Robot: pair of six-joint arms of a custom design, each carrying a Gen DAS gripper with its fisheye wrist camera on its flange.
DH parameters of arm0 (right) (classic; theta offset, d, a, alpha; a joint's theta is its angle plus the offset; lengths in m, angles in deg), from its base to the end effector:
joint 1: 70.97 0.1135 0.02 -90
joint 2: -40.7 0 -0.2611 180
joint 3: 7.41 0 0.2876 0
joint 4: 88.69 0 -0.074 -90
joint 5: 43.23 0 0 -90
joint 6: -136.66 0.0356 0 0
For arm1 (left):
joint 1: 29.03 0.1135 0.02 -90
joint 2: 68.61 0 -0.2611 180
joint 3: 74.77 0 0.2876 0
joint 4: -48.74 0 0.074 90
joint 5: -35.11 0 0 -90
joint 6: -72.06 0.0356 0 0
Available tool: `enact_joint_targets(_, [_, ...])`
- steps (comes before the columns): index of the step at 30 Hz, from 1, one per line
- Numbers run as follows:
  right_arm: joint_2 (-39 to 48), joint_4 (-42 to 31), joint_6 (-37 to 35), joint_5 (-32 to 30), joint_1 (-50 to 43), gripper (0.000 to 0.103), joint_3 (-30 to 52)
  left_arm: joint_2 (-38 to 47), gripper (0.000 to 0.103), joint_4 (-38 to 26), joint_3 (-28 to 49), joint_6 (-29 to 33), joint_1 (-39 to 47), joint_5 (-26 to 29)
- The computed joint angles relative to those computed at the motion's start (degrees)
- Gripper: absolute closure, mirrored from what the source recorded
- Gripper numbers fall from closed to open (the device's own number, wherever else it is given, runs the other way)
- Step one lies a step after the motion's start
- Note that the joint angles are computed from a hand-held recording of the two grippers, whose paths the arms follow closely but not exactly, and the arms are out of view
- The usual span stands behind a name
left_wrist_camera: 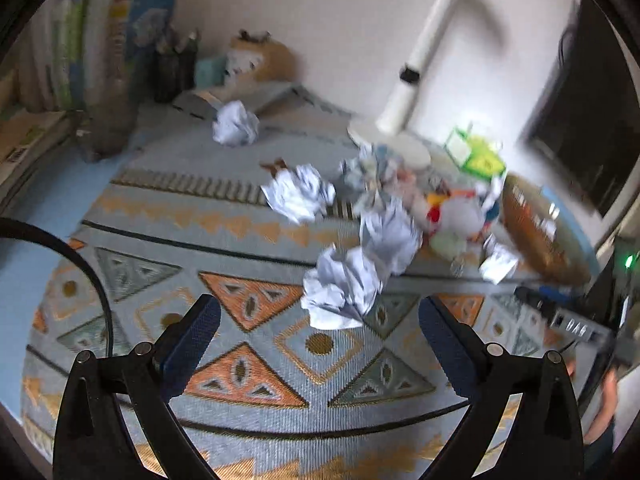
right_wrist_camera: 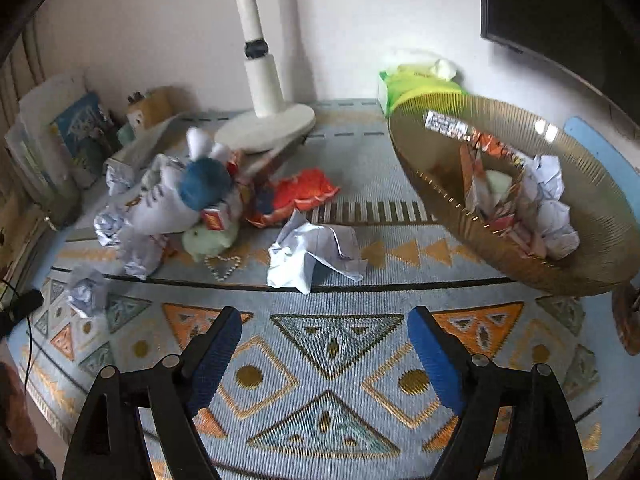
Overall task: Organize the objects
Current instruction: 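Grasp a paper ball with the left tool while the right tool grasps another, then carry both paper balls to the basket and release them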
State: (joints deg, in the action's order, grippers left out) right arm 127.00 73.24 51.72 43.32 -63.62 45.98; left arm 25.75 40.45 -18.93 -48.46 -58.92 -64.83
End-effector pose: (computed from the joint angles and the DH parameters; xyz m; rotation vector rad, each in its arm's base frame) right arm 0.3107 0.0422 0.1327 -0.0756 2.4646 0.1682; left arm 0.2974 -0.1639 0.1152 -0.0954 2.3904 -0.2964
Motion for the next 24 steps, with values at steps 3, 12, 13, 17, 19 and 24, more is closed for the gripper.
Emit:
enact_joint_targets(3, [2.33,-1.36,0.61,-1.41,-1.13,0.019,2.73,5.44,0.003,-1.48,4.30,1.32,-1.25,-2.40])
enact_joint_targets(12, [10.74,-3.69,0.30,-0.44,-0.29,0.019,12.32,13.71,0.039,-4.67,12.00,1.40,-1.58,-4.96])
enact_joint_targets(13, [12.00,-3.69,0.30,-0.54,-0.14,0.019,13.10,13.75,0.046,-4.15,11.85,1.42,-1.47,-4.60])
enact_joint_targets(17, [15.07,-0.88,-0.04,-0.85,0.35,0.019,13.54,13.35,0.056,-2.61,10.72,1.17,-1.73,-4.72])
enact_joint_targets(19, [14.20,0.44,-0.46,-0.62,0.57,0.037,12.49,13.17,0.057,-2.16,10.29,1.15,-1.93,-5.00])
enact_joint_targets(24, [12.45,2.00,-0.96,-2.20,0.29,0.049,10.56,12.89,0.057,-0.97,9.54,2.01,-1.66,-4.34])
